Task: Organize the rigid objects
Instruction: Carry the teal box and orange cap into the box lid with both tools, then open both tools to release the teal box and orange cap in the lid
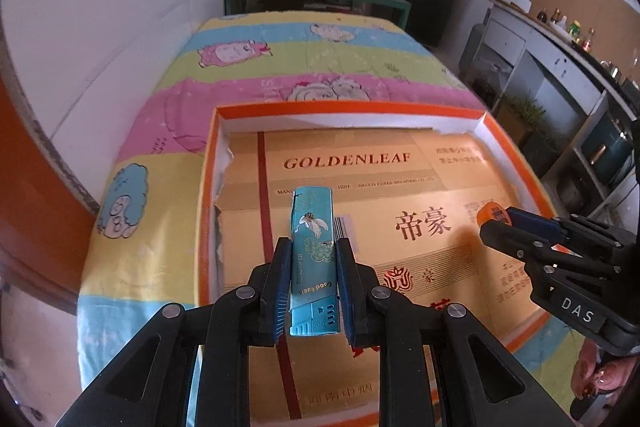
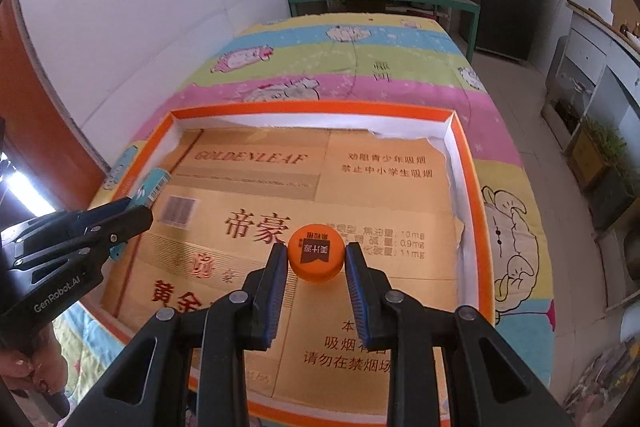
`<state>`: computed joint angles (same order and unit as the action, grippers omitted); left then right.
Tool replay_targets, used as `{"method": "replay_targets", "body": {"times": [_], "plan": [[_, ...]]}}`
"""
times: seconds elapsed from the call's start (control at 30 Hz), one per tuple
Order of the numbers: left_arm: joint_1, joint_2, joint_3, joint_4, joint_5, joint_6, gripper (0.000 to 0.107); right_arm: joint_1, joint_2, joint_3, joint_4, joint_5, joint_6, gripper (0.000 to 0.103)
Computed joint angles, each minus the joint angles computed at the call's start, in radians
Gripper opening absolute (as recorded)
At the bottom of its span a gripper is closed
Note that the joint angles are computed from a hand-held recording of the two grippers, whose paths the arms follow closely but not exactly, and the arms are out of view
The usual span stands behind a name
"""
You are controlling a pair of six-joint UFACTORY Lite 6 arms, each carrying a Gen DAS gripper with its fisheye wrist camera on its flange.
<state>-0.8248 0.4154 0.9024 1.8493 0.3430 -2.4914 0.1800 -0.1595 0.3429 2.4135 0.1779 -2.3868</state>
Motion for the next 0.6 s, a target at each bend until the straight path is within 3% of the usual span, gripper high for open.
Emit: {"method": "replay_targets", "body": {"times": [0.2, 0.33, 0.6], "plan": [[0.022, 0.075, 0.037, 0.09, -0.033, -0.092, 0.022, -0.02, 0.063, 0.013, 0.082, 0.028, -0.09, 0.03], [0.01, 0.085, 0.029, 0.124, -0.002, -0.131, 0.022, -0.017, 0.082, 0.01, 0.137, 0.041, -0.147, 0.03], [-0.045, 0.099, 0.015, 0.144, 0.063, -0.112, 0.035, -0.009, 0.1, 0.001, 0.239, 0.067, -0.246, 0.031]]}}
